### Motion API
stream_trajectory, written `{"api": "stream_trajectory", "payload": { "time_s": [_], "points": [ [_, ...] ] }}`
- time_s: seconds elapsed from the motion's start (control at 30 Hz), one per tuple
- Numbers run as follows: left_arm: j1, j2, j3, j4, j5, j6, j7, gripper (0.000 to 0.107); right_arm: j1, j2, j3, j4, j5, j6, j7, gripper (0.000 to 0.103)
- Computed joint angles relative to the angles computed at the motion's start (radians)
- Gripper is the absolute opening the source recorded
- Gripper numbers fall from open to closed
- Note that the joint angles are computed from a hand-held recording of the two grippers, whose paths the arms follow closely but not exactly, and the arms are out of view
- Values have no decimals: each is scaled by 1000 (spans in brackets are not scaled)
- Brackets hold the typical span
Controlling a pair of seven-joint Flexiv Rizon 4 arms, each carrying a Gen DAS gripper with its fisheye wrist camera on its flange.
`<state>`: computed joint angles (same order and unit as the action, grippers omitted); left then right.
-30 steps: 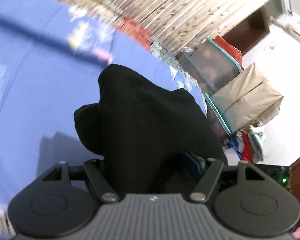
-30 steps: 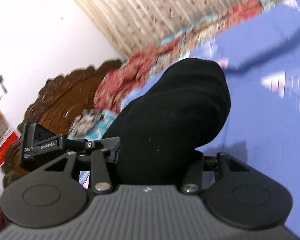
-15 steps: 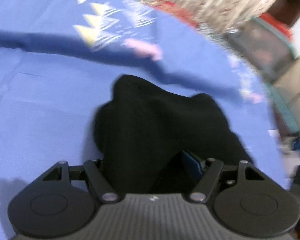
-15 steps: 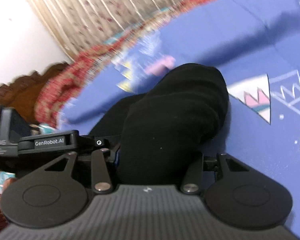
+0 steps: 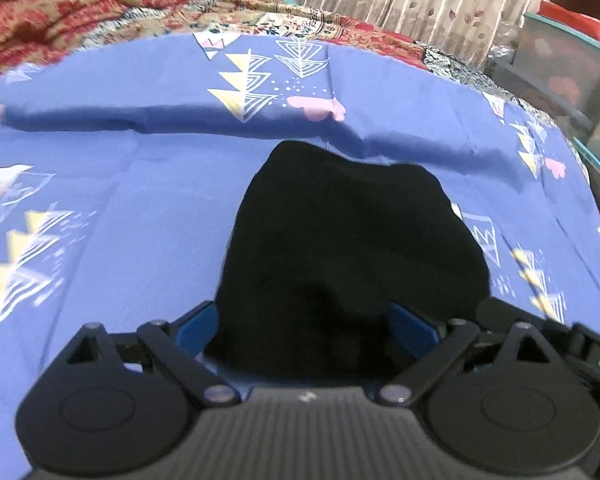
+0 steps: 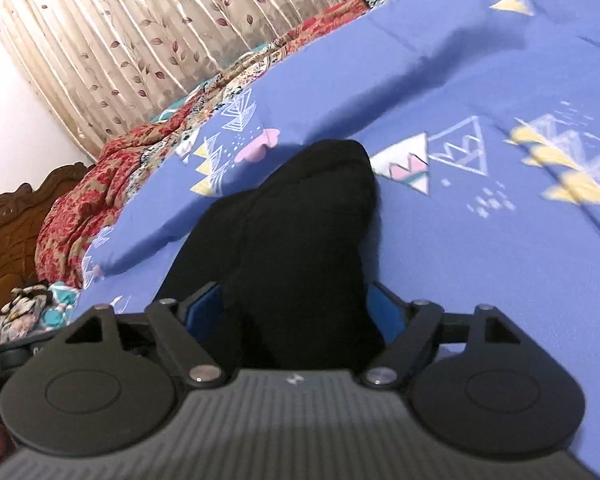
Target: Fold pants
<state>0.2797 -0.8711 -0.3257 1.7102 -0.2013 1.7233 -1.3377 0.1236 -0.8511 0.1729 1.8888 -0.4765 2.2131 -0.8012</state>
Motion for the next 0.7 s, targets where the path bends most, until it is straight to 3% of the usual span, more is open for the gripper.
{"api": "stream_trajectory", "payload": {
  "time_s": [0.2,0.43,0.7],
  "points": [
    [-64,154,95,223,-3,69,-95,101,143,118,-63,212,200,58,-128,85],
    [-151,302,204,448,45,174,-178,103,182,215,-35,404,284,122,-233,85],
    [-374,388,407,605,1,242,-141,103,212,279,-3,550,350,198,-282,86]
  ]
}}
